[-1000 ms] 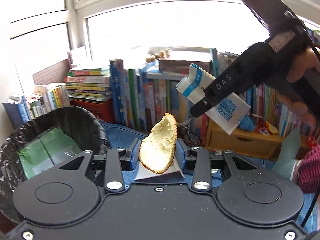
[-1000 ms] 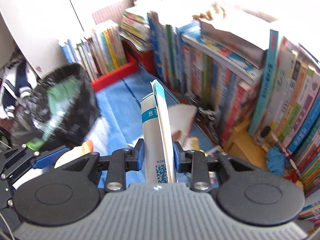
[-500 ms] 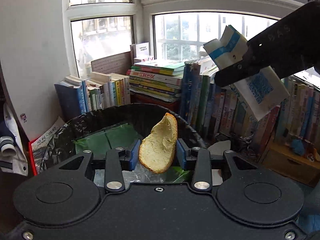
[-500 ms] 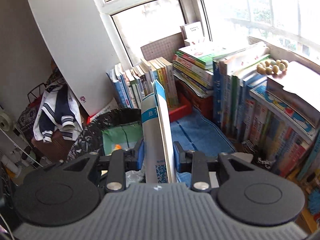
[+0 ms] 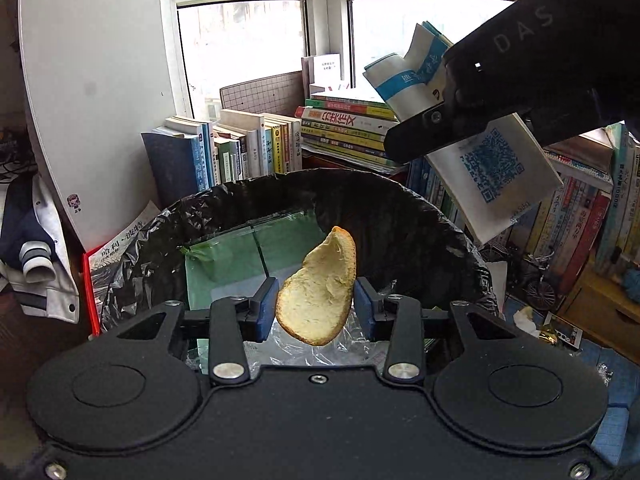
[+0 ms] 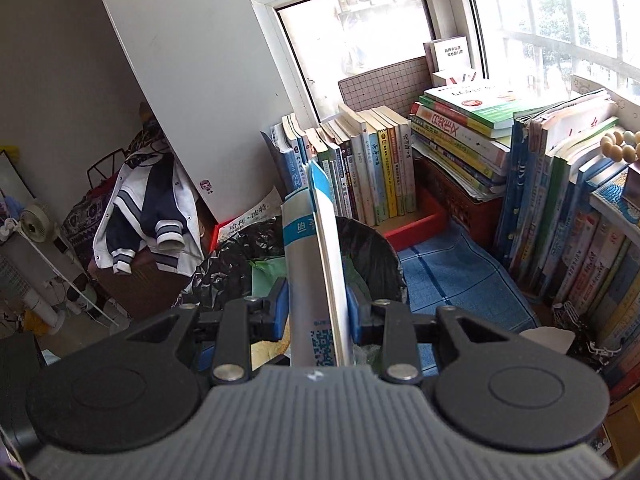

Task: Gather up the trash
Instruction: 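Carry the bread crust and the Sanitary packet over the bin with both grippers, then open the left gripper to drop the bread crust while the right gripper drops the Sanitary packet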

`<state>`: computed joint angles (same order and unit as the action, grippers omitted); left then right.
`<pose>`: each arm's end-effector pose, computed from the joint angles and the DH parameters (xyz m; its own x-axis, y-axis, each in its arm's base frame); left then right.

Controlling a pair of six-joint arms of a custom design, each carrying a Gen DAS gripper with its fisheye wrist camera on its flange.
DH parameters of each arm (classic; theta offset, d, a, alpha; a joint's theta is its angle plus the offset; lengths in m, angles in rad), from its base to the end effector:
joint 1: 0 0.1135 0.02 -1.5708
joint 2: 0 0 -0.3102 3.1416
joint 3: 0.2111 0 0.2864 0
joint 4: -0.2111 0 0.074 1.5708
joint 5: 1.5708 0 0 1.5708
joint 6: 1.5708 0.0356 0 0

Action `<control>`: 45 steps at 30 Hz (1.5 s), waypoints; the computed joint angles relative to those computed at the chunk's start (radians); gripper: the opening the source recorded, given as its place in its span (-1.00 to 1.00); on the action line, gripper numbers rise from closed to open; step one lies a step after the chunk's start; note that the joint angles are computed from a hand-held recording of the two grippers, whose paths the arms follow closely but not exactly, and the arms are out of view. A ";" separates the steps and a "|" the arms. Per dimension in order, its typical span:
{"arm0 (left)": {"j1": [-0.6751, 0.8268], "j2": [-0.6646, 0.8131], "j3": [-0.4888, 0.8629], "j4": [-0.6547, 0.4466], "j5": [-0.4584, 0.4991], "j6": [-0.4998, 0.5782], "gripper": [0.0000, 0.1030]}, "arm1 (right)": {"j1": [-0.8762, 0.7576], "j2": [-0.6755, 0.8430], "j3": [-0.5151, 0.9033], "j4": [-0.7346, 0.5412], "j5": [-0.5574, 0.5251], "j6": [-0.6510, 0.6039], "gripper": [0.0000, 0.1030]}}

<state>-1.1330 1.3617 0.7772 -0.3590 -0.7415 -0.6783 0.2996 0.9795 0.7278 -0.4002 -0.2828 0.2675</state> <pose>0.1410 -0.2444 0.2313 -0.5809 0.1495 -0.8001 0.1738 0.9831 0.0575 0.2065 0.0742 0.2938 -0.6900 0.0525 -0.7219 -0.3245 0.8691 0.3734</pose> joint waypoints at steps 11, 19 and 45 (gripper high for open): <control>0.005 -0.001 0.006 -0.038 0.009 -0.036 0.03 | -0.001 0.051 -0.021 0.057 -0.004 0.013 0.30; -0.012 -0.001 0.017 -0.052 0.011 -0.046 0.25 | -0.040 0.028 -0.025 0.040 -0.021 -0.003 0.33; -0.152 -0.078 -0.003 0.022 0.058 0.027 0.26 | -0.498 0.020 -0.188 -0.015 -0.026 -0.268 0.47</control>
<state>-1.2848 1.2833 0.7745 -0.3370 -0.6836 -0.6511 -0.1988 0.9998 0.5398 -0.4147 -0.3092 -0.0004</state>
